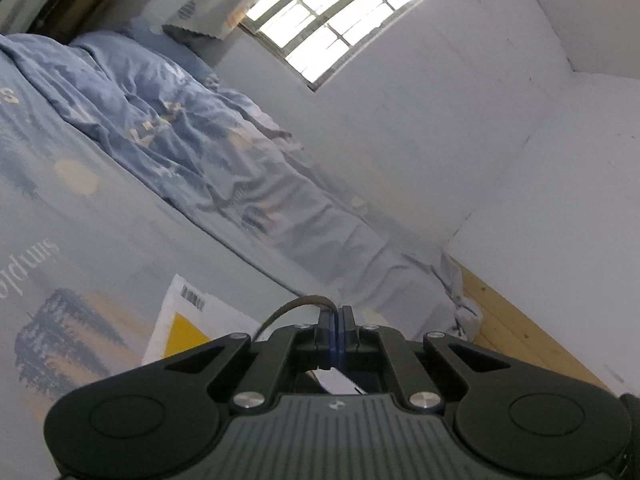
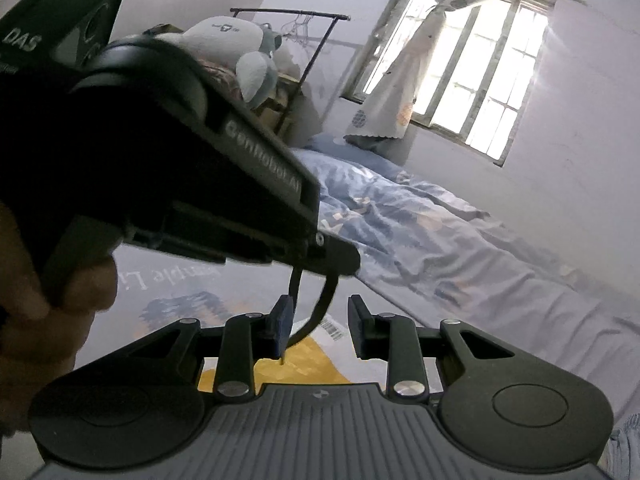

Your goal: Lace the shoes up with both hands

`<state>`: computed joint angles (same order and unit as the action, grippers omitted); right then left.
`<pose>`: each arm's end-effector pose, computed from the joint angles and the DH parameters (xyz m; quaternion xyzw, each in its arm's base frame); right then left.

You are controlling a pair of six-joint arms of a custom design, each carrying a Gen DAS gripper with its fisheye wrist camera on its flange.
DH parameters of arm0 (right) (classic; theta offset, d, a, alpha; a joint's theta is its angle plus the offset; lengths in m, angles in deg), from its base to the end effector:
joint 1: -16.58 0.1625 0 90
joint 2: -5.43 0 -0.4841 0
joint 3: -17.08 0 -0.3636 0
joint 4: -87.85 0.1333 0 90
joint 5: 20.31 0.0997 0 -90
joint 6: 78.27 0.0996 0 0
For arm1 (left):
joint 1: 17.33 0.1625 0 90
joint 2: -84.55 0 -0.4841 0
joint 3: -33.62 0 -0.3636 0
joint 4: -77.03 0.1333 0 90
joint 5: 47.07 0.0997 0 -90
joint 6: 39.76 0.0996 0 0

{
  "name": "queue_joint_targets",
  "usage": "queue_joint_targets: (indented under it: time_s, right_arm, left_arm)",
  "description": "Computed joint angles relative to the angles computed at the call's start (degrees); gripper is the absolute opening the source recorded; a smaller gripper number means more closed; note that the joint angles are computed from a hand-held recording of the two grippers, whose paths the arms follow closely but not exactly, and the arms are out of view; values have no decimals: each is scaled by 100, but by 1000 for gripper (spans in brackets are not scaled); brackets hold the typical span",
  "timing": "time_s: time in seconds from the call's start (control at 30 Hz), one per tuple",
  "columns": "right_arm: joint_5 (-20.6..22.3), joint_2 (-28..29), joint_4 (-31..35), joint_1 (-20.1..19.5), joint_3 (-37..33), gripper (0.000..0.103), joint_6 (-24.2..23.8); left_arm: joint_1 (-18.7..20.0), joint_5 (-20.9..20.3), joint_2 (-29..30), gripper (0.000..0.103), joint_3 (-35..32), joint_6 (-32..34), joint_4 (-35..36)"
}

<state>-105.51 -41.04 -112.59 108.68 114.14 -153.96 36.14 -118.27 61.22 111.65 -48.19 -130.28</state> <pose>0.1672 -0.6945 0.2689 0.5600 -0.6608 0.4209 0.2695 -0.3339 -0.7286 0.1026 -0.1223 -0.8383 0.5270 0.0671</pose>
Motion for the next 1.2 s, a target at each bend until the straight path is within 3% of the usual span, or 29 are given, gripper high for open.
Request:
queue_joint_targets:
  time_s: [0.1, 0.2, 0.37, 0.93, 1.2]
  right_arm:
    - [17, 13, -84, 6, -7, 26, 3]
    - [-13, 37, -171, 16, -29, 7, -32]
    - [68, 6, -117, -3, -2, 3, -102]
    - [-60, -20, 238, -20, 12, 2, -564]
    - [-242, 6, 378, -21, -25, 2, -682]
  left_arm:
    - [19, -69, 5, 0, -6, -71, 20]
    - [34, -116, 9, 0, -21, -103, 28]
    - [57, -161, 13, 0, -20, -151, -101]
    - [97, 12, 13, 0, -36, -185, -811]
    - [54, 369, -5, 0, -37, -65, -931]
